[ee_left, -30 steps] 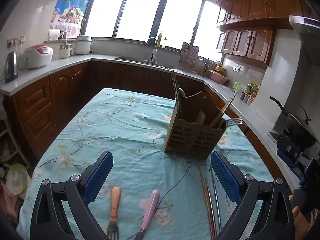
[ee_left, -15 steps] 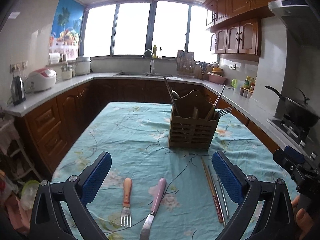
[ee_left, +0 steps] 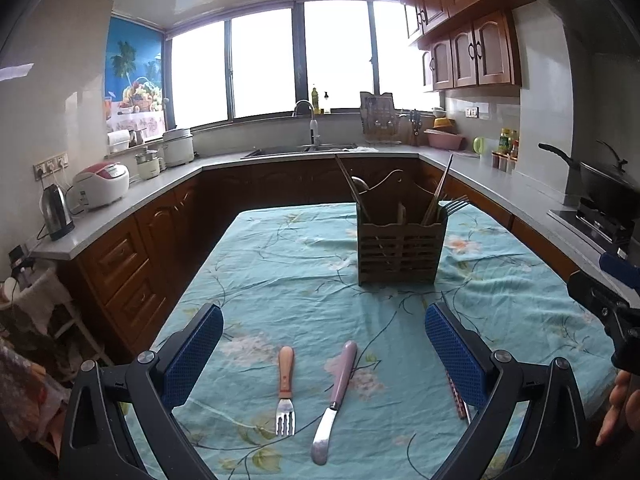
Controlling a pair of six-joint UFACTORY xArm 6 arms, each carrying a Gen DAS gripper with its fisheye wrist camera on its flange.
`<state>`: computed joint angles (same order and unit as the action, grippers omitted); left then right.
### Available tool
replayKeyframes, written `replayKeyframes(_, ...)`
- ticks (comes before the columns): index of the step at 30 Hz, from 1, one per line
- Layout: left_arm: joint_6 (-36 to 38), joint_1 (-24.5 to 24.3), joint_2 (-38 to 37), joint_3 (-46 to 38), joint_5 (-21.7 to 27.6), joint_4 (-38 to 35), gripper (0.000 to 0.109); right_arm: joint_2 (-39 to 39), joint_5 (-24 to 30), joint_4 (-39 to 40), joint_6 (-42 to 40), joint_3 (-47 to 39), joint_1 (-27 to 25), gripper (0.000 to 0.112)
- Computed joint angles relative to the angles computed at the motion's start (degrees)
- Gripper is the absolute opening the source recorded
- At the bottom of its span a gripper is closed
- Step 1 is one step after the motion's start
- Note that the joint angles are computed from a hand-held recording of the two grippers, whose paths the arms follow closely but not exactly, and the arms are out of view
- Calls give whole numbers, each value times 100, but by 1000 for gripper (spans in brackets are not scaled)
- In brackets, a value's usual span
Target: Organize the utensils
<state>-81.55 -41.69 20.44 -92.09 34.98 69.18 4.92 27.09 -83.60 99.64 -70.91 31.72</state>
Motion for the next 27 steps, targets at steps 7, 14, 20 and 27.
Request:
replayKeyframes(7, -560, 35, -64, 185, -56, 381, 102, 44, 31, -647, 879, 111, 6, 103)
replayKeyframes(14, -1003, 49, -187, 463, -129, 749, 102, 15, 323, -1130, 1412, 234, 113, 103)
replayKeyframes(20, -934, -9, -232, 512, -26, 762, 102, 19, 290, -919, 1208, 257, 114, 103)
replayKeyframes(27, -895, -19, -283, 564, -9, 710, 102, 5, 295, -802, 1046, 253, 168, 103)
